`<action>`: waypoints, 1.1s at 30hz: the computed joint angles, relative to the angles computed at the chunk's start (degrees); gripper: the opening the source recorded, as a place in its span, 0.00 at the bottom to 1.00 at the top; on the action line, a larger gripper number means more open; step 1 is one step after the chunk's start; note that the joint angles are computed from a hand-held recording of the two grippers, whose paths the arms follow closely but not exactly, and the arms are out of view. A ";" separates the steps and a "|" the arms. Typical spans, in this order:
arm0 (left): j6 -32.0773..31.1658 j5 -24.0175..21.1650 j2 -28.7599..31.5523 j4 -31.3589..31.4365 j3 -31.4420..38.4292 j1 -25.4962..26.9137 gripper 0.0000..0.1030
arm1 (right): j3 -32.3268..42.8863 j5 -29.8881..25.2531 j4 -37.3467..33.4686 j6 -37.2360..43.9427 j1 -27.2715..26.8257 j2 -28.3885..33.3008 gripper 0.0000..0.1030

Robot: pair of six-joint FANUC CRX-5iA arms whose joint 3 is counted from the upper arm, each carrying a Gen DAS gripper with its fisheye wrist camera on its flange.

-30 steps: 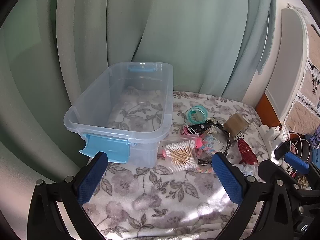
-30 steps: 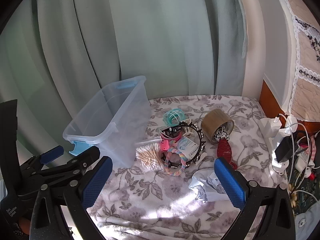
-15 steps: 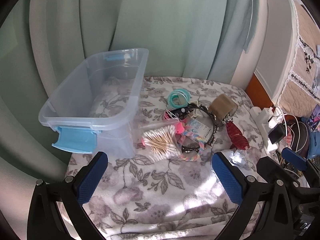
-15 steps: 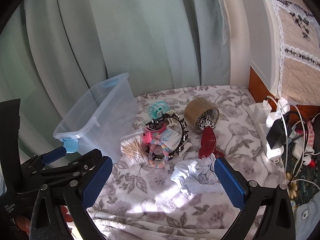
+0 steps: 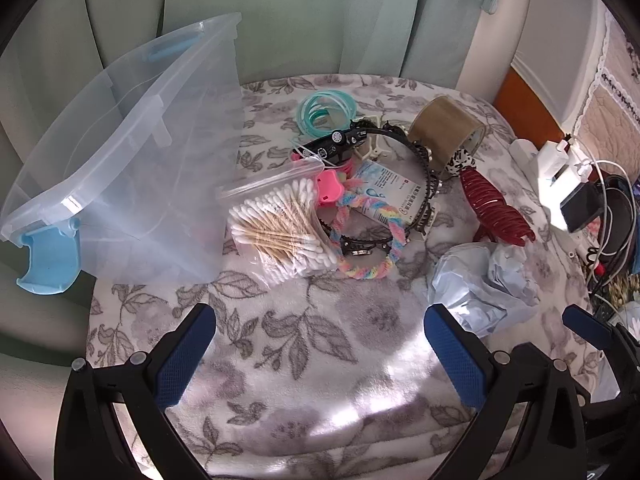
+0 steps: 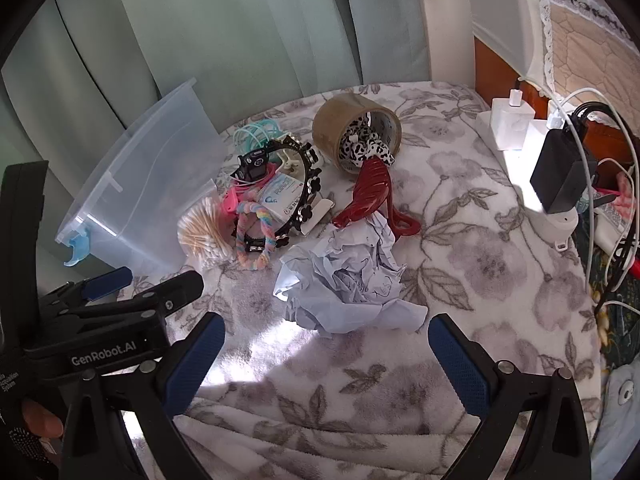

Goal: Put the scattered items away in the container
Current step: 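Grasp the cotton swab bag with left tool while right tool grasps crumpled paper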

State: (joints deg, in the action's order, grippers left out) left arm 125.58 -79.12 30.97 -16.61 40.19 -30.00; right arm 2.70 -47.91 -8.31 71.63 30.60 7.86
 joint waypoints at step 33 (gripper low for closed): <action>14.14 -8.59 11.84 -1.23 11.10 2.56 0.65 | 8.31 -5.00 -6.90 7.49 -2.65 9.84 0.90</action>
State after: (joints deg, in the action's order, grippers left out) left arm 139.73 -87.70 42.82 -17.83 51.29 -27.45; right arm 11.02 -52.91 -15.21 79.12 27.95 17.70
